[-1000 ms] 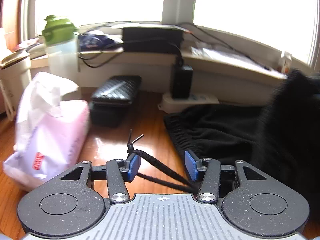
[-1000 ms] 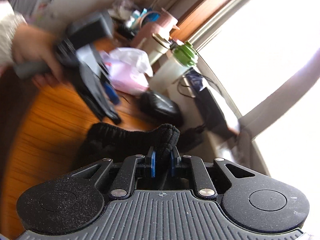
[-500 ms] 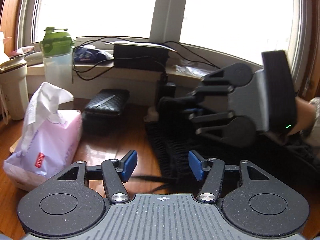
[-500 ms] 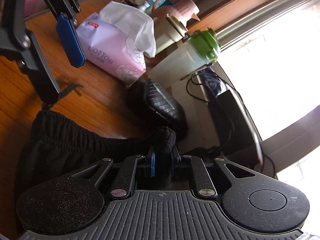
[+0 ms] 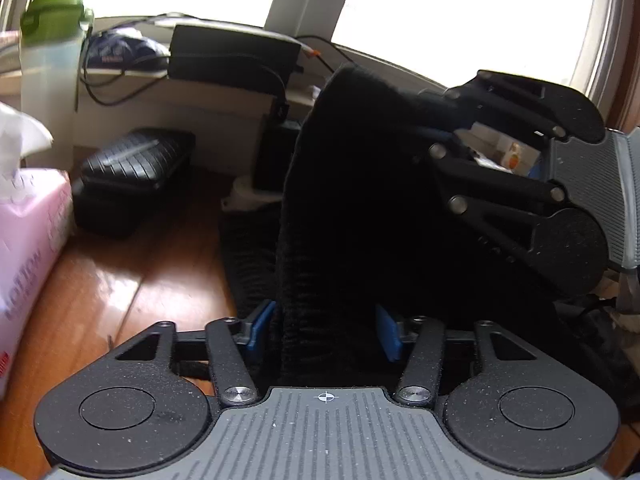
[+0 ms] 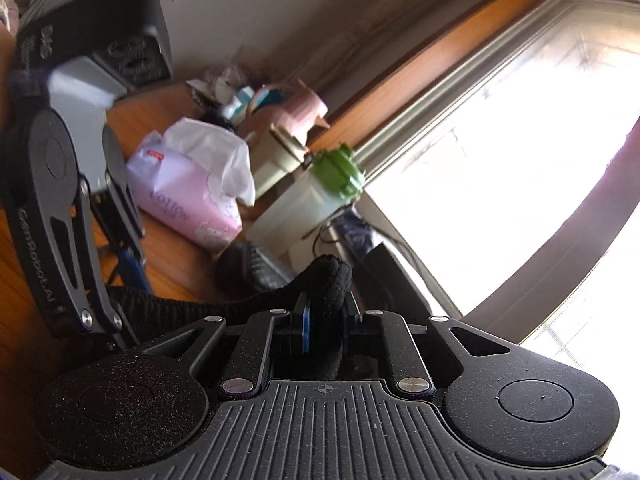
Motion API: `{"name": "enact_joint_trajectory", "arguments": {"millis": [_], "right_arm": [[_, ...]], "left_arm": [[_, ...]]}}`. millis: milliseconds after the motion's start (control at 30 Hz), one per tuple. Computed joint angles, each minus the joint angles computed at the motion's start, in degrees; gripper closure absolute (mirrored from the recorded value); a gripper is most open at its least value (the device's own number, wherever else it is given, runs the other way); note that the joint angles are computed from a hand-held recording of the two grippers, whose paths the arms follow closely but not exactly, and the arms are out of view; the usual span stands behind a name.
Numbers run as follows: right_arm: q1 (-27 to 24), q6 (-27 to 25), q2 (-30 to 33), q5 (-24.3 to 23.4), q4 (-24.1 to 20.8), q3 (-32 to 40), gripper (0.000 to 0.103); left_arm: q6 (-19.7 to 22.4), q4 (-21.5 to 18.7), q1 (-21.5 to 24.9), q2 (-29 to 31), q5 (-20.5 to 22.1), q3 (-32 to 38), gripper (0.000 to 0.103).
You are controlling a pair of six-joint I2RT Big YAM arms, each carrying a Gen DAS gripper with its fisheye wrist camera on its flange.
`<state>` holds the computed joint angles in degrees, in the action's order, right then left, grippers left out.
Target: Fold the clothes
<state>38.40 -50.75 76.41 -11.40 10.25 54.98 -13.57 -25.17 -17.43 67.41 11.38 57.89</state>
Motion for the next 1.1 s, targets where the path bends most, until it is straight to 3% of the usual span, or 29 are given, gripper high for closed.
{"name": "enact_joint_trajectory", "arguments": {"millis": [33, 100, 167, 333, 367, 500, 667, 833, 933, 1100], "right_arm": [[0.07, -0.27, 0.30, 0.03, -0.95, 0.61, 0.088], [0.26, -0.93, 1.14, 0.25, -2.98, 2.01, 0.088], [0.66, -0.88, 3.06, 0.31, -7.18, 4.79, 0.088], [2.72, 2.25, 10.69, 4.68, -25.16, 14.47, 0.078], [2.39, 3.65, 10.12, 4.64, -26.20, 14.47, 0.078], [0.20, 9.54, 6.01, 2.90, -28.55, 13.17, 0.066], [-5.13, 14.92, -1.96, 0.24, -35.05, 10.84, 0.062], [-9.61, 18.89, -11.55, -2.55, -40.97, 5.04, 0.062], [-11.17, 19.26, -19.26, -2.38, -43.97, -0.54, 0.062], [-14.06, 17.90, -30.40, -2.81, -51.44, -7.72, 0.062]], "left_arm": [[0.32, -0.20, 0.06, -0.40, 0.06, -0.32, 0.084], [0.98, -1.57, -0.11, -1.88, -0.59, -0.88, 0.089], [1.61, -3.86, -0.31, -3.62, -2.07, -1.19, 0.089], [2.81, -10.26, -0.91, -5.53, -6.81, -0.85, 0.084], [2.94, -10.42, -0.90, -5.40, -6.98, -0.84, 0.082], [2.94, -8.22, -2.81, -7.21, -13.06, -1.00, 0.057], [4.49, -6.36, -6.34, -7.16, -18.20, 0.72, 0.056], [4.54, -3.65, -11.18, -5.16, -19.88, 1.26, 0.057], [4.91, -1.65, -14.93, -3.01, -22.56, 1.45, 0.057], [0.55, 2.13, -17.82, -0.72, -21.03, 0.70, 0.057]]}}
